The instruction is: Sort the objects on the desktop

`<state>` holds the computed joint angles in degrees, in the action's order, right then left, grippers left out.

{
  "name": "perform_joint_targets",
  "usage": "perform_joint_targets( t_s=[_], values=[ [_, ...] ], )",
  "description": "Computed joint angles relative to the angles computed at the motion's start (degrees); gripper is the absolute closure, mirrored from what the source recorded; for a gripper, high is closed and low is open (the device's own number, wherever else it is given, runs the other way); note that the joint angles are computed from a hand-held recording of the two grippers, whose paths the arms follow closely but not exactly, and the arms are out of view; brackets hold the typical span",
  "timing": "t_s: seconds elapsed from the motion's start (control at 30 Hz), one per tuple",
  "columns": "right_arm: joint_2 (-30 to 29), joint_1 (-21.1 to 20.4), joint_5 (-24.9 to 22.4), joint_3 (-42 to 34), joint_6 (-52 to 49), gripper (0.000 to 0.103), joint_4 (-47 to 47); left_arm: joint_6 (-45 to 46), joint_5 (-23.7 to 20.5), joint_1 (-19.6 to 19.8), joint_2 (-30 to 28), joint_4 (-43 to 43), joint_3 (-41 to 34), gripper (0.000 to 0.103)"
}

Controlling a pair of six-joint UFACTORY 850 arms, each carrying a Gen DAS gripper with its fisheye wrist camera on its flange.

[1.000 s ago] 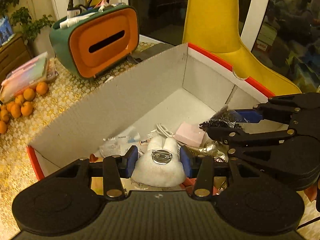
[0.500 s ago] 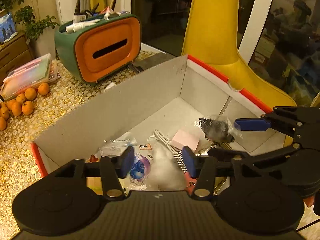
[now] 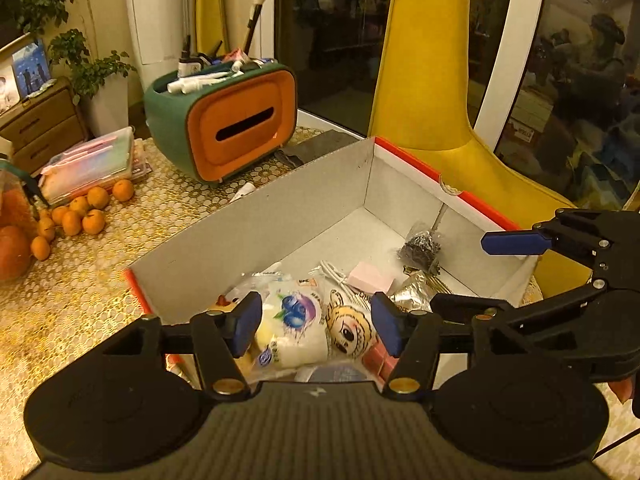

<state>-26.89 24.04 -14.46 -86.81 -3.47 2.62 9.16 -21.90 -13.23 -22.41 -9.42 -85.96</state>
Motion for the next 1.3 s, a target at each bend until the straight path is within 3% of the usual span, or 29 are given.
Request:
perform_joint_targets(
  t_s=[0.13, 0.33, 0.43, 0.53, 0.7, 0.83, 1.07, 1.3],
  values=[
    [1.72, 0.77, 0.55, 1.55, 2.53, 0.031, -2.95, -5.79, 1.56, -0.22, 3.01, 5.47, 3.11, 0.043],
    [4.26, 1.8, 1.37, 3.9, 4.44, 0.031, -5.12, -7.43, 3.11, -0.29, 7.19, 7.34, 7.56, 0.043],
    [5.9, 2.36, 2.5, 5.59, 6.09, 0.03, -7.52, -15.53, 5.52, -0.97, 10.04, 15.86, 10.88, 0.043],
    [7.42, 2.76, 3.51, 7.09, 5.83, 0.027, -7.52, -17.02, 6.64, -1.01, 12.53, 17.16, 13.44, 0.043],
    [9.68, 3.22, 5.23, 9.81, 7.88, 0.019, -8.73, -20.43, 7.93, -0.94, 16.06, 19.22, 17.02, 0.036],
    [11.19, 3.66, 6.0, 11.43, 7.36, 0.016, -7.6, -27.06, 8.65, -1.17, 18.59, 24.67, 19.52, 0.02],
    [13.83, 4.75, 8.0, 14.21, 11.09, 0.011, -9.87, -26.76, 9.68, -0.8, 22.5, 22.0, 23.5, 0.013],
    [16.39, 5.93, 9.56, 17.13, 16.4, 0.007, -14.04, -31.11, 10.85, -1.17, 26.15, 26.32, 27.24, 0.013]
  ],
)
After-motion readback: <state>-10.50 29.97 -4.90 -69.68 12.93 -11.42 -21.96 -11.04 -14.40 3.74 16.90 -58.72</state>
